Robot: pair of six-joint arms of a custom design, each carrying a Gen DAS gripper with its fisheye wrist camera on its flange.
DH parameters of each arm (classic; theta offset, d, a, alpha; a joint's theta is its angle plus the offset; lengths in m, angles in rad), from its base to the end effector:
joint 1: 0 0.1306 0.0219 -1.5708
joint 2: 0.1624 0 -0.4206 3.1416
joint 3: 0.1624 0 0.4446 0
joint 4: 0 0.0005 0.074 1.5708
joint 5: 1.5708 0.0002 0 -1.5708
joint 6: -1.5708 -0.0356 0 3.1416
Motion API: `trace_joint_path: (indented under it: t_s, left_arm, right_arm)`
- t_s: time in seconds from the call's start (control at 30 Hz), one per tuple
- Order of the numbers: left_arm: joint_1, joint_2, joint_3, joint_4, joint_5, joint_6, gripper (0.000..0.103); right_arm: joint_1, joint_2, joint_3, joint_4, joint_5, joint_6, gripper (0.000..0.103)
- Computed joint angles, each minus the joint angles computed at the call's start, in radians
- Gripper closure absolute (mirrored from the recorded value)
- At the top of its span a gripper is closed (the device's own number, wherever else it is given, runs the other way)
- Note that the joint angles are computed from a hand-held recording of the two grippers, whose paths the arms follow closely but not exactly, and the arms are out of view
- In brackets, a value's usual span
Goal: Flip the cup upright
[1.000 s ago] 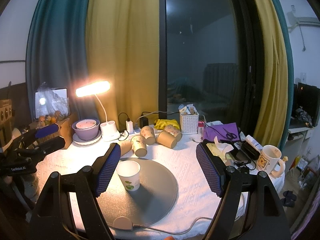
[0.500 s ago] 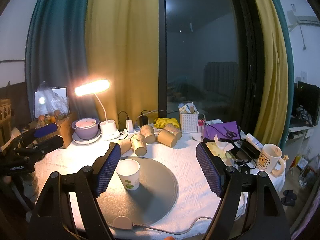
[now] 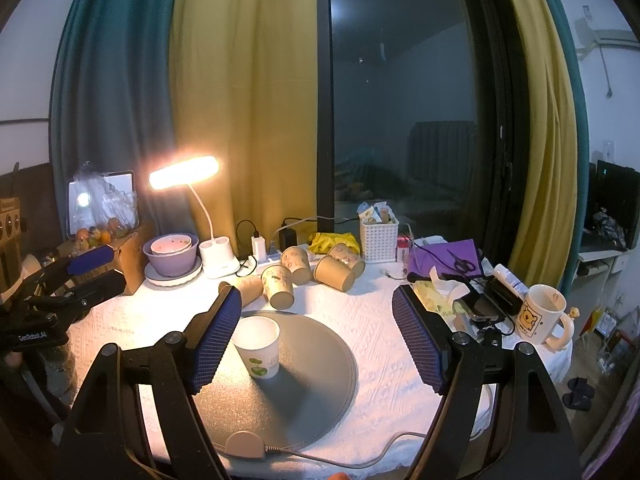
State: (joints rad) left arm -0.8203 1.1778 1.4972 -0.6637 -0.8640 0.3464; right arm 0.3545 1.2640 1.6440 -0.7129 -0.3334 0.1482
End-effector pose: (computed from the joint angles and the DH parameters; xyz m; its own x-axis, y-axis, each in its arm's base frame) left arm 0.3190 -0.3031 0.6467 -0.2120 -0.0959 -0.9725 -0.0906 0.9928 -0.0782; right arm 0.4425 0.1757 0.6764 -0.2119 -0.2272 -0.9505 -0.6565 0.7535 -0.0338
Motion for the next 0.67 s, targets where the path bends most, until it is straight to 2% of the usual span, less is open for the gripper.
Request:
trace_joint_path:
  t_s: [0.5, 0.67]
  left_arm:
    - [-0.002, 0.001, 0.000, 0.003, -0.003, 0.000, 0.016]
    - [-0.011, 0.007, -0.006, 0.034, -0.039, -0.024, 0.016]
  right_arm:
    - [-0.001, 0.004, 0.004, -0.002, -0.002, 0.002, 0.022]
    - [0.004, -0.002, -0.006, 0.004, 0.014, 0.009, 0.022]
